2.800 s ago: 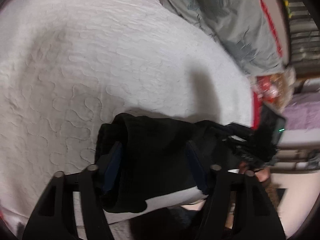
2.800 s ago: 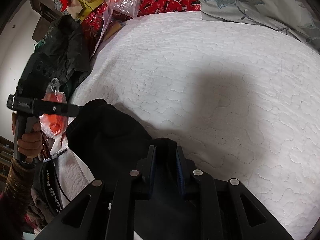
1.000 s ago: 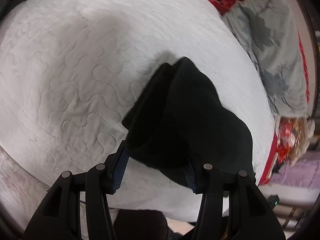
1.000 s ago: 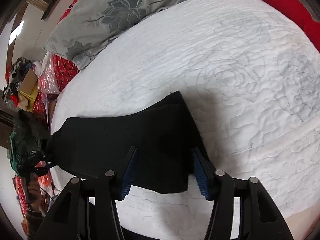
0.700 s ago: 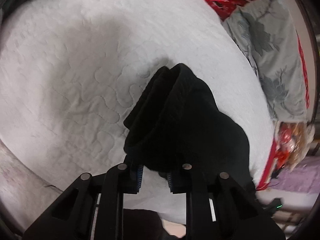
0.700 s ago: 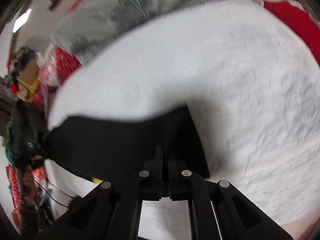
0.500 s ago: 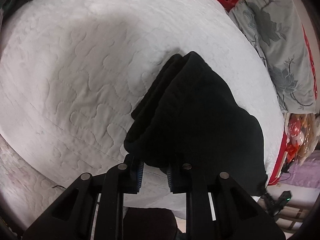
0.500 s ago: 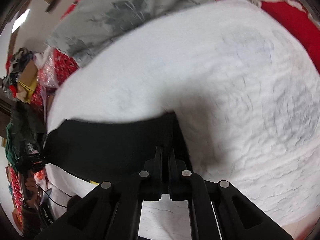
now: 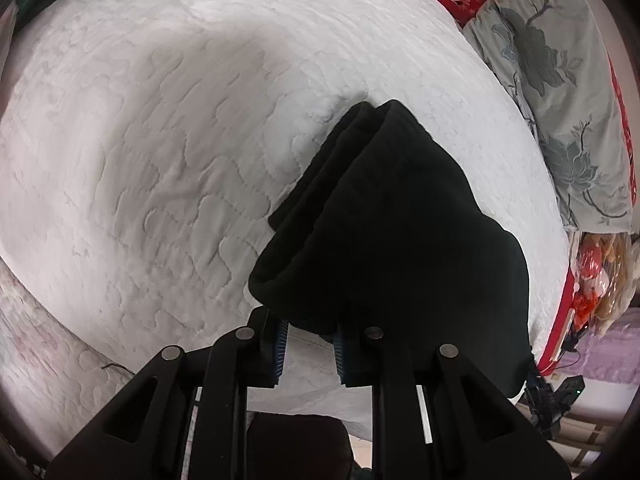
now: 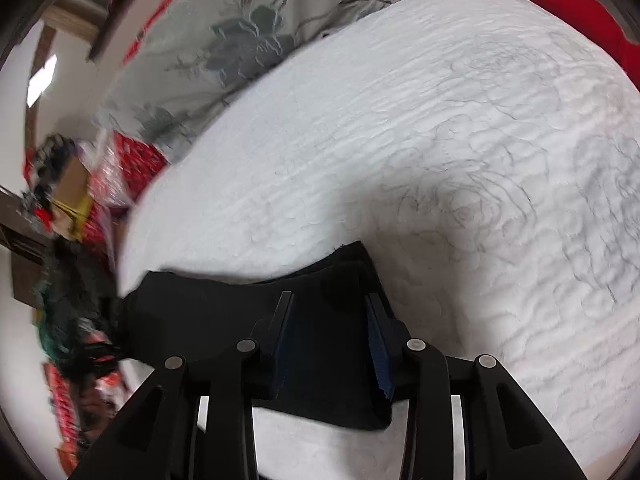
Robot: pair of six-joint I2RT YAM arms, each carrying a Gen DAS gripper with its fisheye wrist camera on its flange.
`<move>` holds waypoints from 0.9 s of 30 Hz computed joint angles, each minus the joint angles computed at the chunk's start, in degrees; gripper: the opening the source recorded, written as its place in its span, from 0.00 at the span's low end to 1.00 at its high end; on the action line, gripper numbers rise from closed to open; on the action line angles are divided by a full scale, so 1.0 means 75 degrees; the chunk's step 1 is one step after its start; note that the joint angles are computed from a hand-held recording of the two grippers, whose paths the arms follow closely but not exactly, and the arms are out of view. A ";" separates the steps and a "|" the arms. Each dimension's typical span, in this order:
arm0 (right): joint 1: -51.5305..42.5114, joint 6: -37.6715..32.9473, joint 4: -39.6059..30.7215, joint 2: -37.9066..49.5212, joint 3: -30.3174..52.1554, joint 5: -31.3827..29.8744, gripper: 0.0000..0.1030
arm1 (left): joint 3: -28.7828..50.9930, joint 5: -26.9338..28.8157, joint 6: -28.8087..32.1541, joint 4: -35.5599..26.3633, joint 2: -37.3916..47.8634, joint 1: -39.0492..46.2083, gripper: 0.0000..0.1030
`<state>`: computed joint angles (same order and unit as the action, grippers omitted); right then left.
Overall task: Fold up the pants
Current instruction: 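Lower the pants onto the bed and open both tools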
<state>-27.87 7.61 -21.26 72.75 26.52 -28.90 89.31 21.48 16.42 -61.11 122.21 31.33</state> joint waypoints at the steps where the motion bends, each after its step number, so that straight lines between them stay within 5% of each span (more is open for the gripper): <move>1: 0.0288 0.0071 0.0075 0.0052 0.0036 0.0416 0.13 | -0.0061 0.0065 -0.0028 0.0015 -0.0016 0.0061 0.17; 2: 0.0398 0.0152 0.0168 0.0030 0.0048 0.0551 0.03 | -0.0119 0.0106 -0.0017 0.0045 -0.0031 0.0116 0.17; 7: 0.0262 0.0270 0.0518 0.0439 0.0086 0.0668 0.03 | 0.0168 0.0197 -0.0163 -0.0169 0.0246 0.0164 0.16; 11: 0.0068 0.0371 0.0550 0.0253 -0.0002 0.0162 0.14 | 0.0253 0.0361 0.0012 -0.0425 0.0092 0.0332 0.19; 15: -0.0692 -0.0079 -0.0193 -0.0413 -0.0086 -0.0519 0.42 | -0.0100 0.0472 0.0269 -0.0584 -0.0323 0.0558 0.20; 18: -0.1348 -0.0782 -0.1028 -0.0744 -0.0073 -0.0827 0.45 | -0.0859 0.0629 0.0422 -0.0476 -0.1039 0.0722 0.23; 21: -0.2052 -0.1509 -0.1706 -0.0763 -0.0115 -0.1135 0.51 | -0.2027 0.0919 0.0440 -0.0181 -0.2090 0.0484 0.44; 27: -0.2804 -0.2565 -0.2207 -0.0333 -0.0307 -0.1673 0.51 | -0.3736 0.1304 -0.0341 0.0385 -0.3401 -0.1313 0.45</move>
<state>-48.90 -11.63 -37.81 70.25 24.22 -41.45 61.29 31.26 13.87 -58.22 96.70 21.48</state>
